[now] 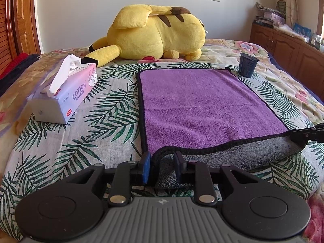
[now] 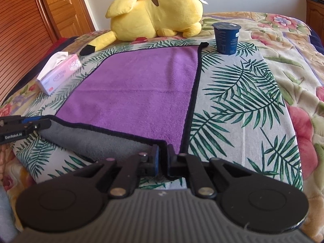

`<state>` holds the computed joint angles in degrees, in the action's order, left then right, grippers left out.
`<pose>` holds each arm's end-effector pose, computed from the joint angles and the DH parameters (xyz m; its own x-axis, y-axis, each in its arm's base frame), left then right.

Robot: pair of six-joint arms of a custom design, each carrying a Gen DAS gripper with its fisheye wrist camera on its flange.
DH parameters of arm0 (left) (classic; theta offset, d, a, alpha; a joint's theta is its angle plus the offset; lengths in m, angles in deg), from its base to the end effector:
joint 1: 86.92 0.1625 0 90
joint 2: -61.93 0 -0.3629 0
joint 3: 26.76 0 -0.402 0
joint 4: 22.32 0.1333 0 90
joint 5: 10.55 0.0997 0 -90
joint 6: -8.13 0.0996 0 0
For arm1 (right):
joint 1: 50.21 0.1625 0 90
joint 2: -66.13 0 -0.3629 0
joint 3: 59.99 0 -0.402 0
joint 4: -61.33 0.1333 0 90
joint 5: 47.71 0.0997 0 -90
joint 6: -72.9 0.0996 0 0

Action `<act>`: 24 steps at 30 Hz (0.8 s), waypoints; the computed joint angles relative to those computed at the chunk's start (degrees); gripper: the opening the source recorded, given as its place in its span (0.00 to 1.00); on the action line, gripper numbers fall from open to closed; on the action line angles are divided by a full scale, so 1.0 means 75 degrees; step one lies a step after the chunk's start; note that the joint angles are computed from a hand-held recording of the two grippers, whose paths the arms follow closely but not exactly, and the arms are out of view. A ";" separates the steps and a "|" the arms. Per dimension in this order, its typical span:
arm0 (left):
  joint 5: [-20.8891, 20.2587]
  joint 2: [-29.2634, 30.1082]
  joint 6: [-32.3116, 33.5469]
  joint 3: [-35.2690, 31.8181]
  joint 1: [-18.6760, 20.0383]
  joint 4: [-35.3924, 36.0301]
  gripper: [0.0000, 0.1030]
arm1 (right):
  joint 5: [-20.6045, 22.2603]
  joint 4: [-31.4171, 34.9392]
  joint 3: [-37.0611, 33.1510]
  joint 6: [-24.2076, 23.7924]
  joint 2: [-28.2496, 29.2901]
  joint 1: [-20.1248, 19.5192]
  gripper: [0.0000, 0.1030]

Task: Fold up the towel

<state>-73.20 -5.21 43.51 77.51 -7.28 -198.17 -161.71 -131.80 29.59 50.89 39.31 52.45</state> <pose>0.0694 -0.6163 0.2708 -0.6943 0.2291 -0.6822 0.6386 0.6333 -0.4372 0.2314 -0.6068 -0.0359 -0.8173 -0.2259 0.5300 -0.5105 0.7105 -0.4844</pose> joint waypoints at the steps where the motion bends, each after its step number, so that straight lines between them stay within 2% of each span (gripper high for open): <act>1: -0.0026 -0.0009 -0.0007 -0.0001 0.0005 -0.0002 0.00 | 0.0041 -0.0055 0.0010 -0.0030 -0.0001 -0.0003 0.04; 12: -0.0357 -0.0184 -0.0137 0.0036 0.0001 0.0277 0.00 | 0.0286 -0.0616 0.0047 -0.0314 0.0037 0.0009 0.04; 24: -0.0567 -0.0268 -0.0184 0.0083 -0.0002 0.0132 0.00 | 0.0367 -0.1284 0.0024 -0.0531 0.0173 0.0051 0.04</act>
<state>-77.45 -7.21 42.13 78.13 -7.29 -197.18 -158.96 -141.44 29.77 46.90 40.61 52.83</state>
